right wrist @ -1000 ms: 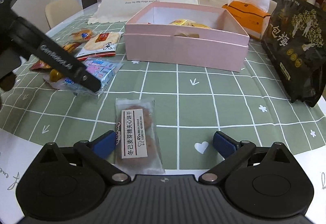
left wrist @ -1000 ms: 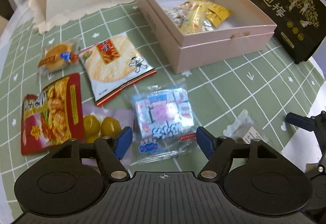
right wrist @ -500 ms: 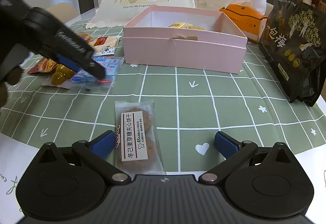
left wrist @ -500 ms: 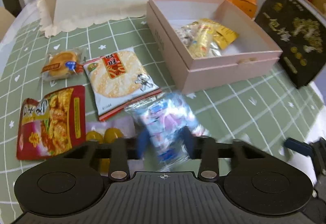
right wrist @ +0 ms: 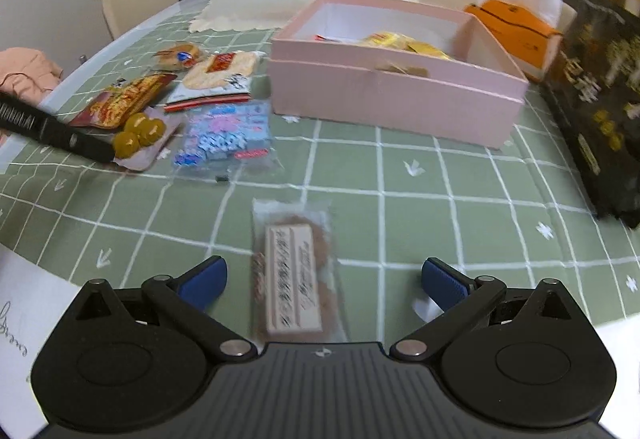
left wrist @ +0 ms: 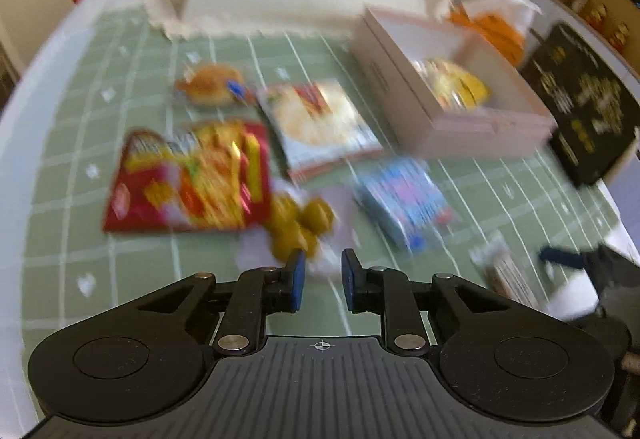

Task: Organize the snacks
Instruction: 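Grasp the olive packet with left gripper while right gripper moves toward the candy pack, then lift the olive packet with left gripper while right gripper grasps the blue-white candy pack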

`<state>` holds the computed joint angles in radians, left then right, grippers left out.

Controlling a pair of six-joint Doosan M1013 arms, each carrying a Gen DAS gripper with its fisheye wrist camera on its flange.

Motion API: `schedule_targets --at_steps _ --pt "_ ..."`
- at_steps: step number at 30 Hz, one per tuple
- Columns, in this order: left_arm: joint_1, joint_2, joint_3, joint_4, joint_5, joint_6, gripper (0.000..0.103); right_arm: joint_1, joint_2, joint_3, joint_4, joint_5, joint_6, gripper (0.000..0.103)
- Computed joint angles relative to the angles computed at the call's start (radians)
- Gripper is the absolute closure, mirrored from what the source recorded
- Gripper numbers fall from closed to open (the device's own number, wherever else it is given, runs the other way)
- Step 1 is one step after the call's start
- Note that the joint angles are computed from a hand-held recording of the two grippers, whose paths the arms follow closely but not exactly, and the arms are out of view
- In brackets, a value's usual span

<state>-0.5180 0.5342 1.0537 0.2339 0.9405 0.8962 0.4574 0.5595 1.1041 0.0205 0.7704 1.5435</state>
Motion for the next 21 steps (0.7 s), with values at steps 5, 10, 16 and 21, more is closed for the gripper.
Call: schedule_targets --at_steps 5,10,16,21 --pt "0.018 0.047 -0.06 -0.03 0.041 0.024 0.075 0.011 -0.001 0.014 -0.011 -0.045 0.015 0.0" --pt "-0.003 0.083 -0.107 0.011 0.118 0.1 0.063 0.012 -0.015 0.05 -0.018 -0.107 0.026 0.0" --pt "0.005 0.085 -0.111 -0.005 0.117 0.094 0.063 0.014 -0.021 0.064 -0.028 -0.126 0.04 0.0" --pt "0.011 0.054 -0.045 -0.015 0.027 0.067 0.064 0.015 -0.023 0.061 -0.026 -0.099 0.045 0.0"
